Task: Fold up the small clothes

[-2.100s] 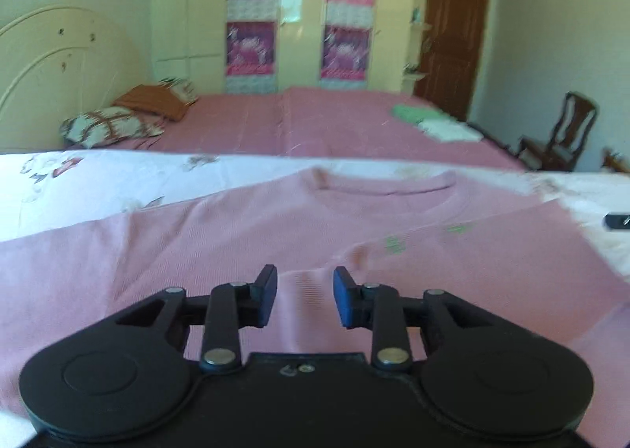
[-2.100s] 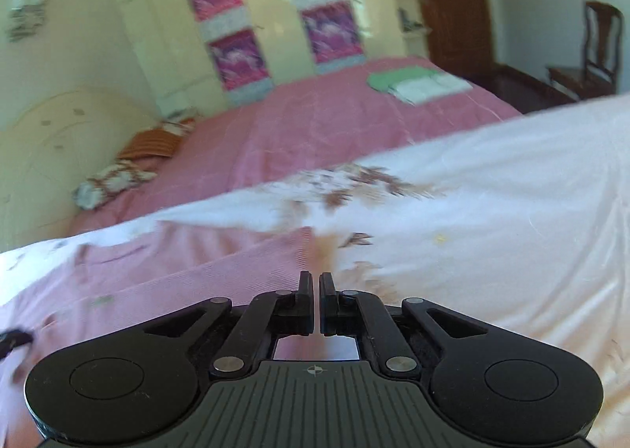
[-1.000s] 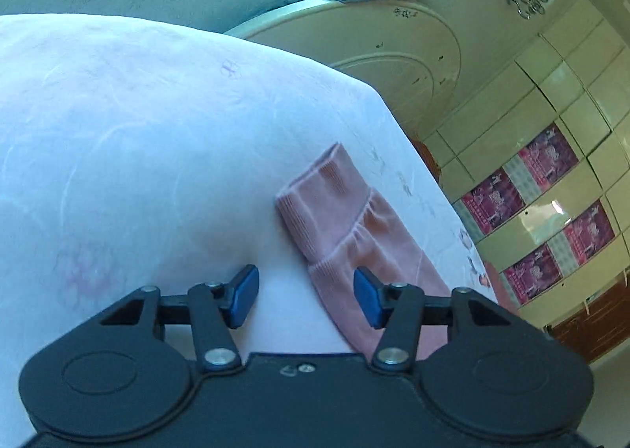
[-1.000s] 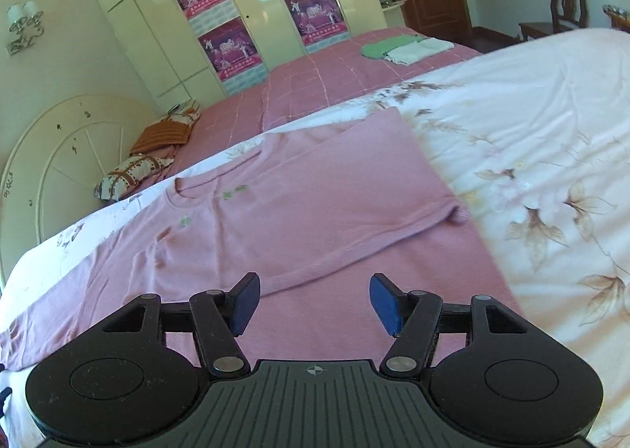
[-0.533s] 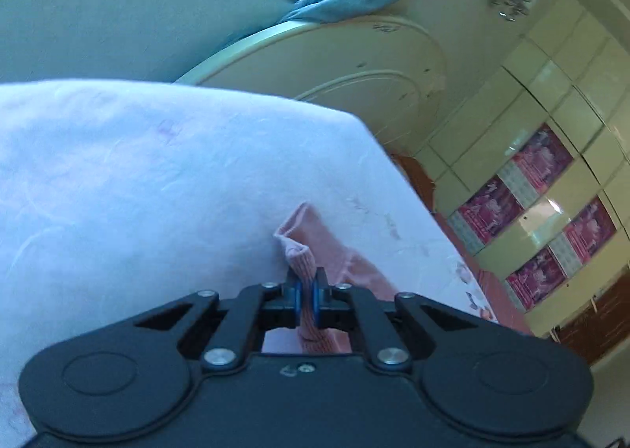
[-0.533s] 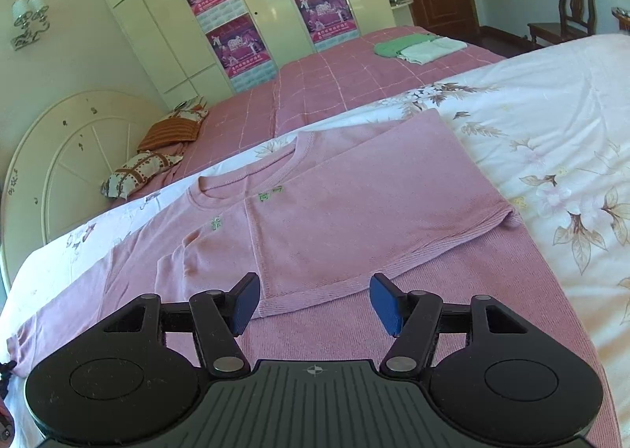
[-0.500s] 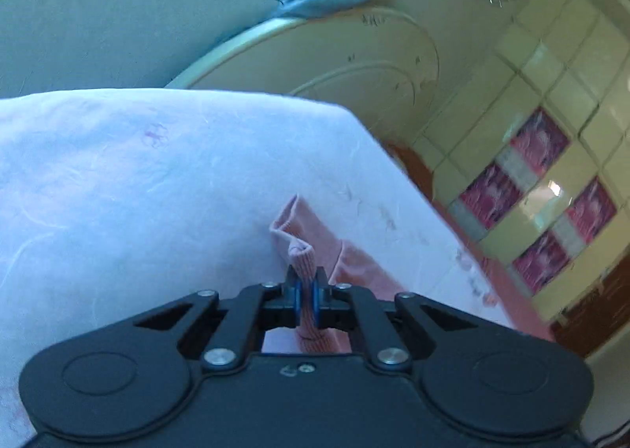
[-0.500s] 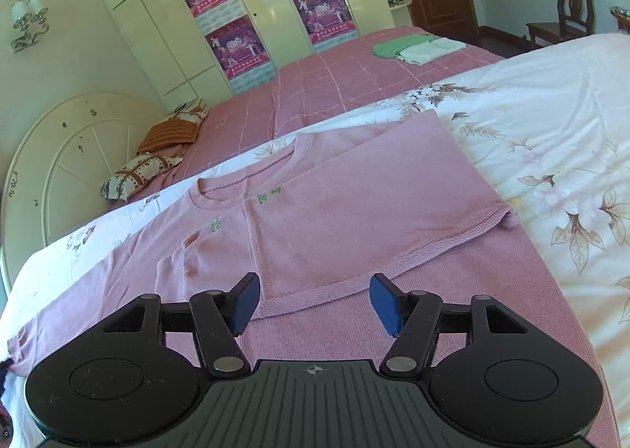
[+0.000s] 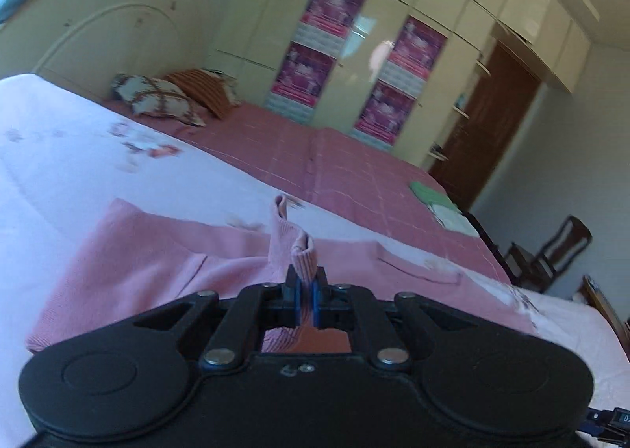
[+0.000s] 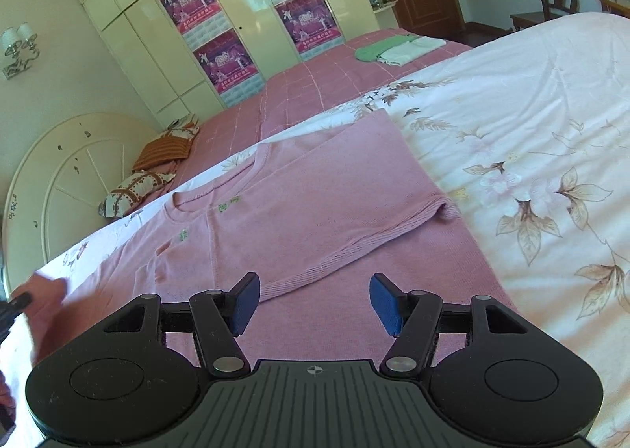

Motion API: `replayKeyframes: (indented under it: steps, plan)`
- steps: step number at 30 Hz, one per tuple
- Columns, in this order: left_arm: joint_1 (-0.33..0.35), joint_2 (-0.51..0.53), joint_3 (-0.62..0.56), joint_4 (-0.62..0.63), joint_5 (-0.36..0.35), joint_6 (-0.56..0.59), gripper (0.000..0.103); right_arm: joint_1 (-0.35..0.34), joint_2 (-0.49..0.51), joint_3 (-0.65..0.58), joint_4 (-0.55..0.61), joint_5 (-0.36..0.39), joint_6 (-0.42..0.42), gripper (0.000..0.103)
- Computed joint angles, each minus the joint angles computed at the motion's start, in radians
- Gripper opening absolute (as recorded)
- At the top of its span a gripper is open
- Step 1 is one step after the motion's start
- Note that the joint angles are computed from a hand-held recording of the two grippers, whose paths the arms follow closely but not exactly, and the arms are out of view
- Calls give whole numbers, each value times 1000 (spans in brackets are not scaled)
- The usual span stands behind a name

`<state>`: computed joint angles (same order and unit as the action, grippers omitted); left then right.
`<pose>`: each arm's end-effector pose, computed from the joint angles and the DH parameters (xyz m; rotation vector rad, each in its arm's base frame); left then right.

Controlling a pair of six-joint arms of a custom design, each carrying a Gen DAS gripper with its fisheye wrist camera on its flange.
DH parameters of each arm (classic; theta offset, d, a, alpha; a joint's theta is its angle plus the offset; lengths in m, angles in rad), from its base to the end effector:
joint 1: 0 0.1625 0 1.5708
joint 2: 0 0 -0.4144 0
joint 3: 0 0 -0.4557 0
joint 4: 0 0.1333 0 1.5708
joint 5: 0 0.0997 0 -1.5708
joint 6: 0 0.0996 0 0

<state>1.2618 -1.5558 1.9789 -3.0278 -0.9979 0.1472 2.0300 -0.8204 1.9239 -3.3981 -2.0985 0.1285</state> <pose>0.0128 -0.5758 0.4326 0.1464 2.3507 -1.3716 0.3491 -0.5185 0.0603 0.1667 -2.6250 1.1529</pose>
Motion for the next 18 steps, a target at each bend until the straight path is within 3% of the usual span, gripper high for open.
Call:
replayKeyframes:
  steps: [4,9,10,11,13,14,16,18]
  plan:
    - [-75,127,10,8,23,1,4,-23,-61,50,-18,40,-19,62]
    - [-118,268,0,23,60,45,7,-66,-145,98,-8,91,-33,62]
    - [-121,275,5,53,44,34,21,-78,-160,104,-1,109,-28,62]
    - [-125,281,11,55,37,36,27,-89,-172,108,11,130,-20,62]
    - [-146,267,61,-57,46,111,49,-113,-188,108,38,186,14,62]
    - [-165,245,97,-115,74,142,55,-123,-189,107,40,220,29,62]
    - [-174,176,160,-178,112,176,57,-147,-182,93,44,328,54,62]
    - [-167,91,215,-226,170,189,57,-152,-150,59,53,388,66,62]
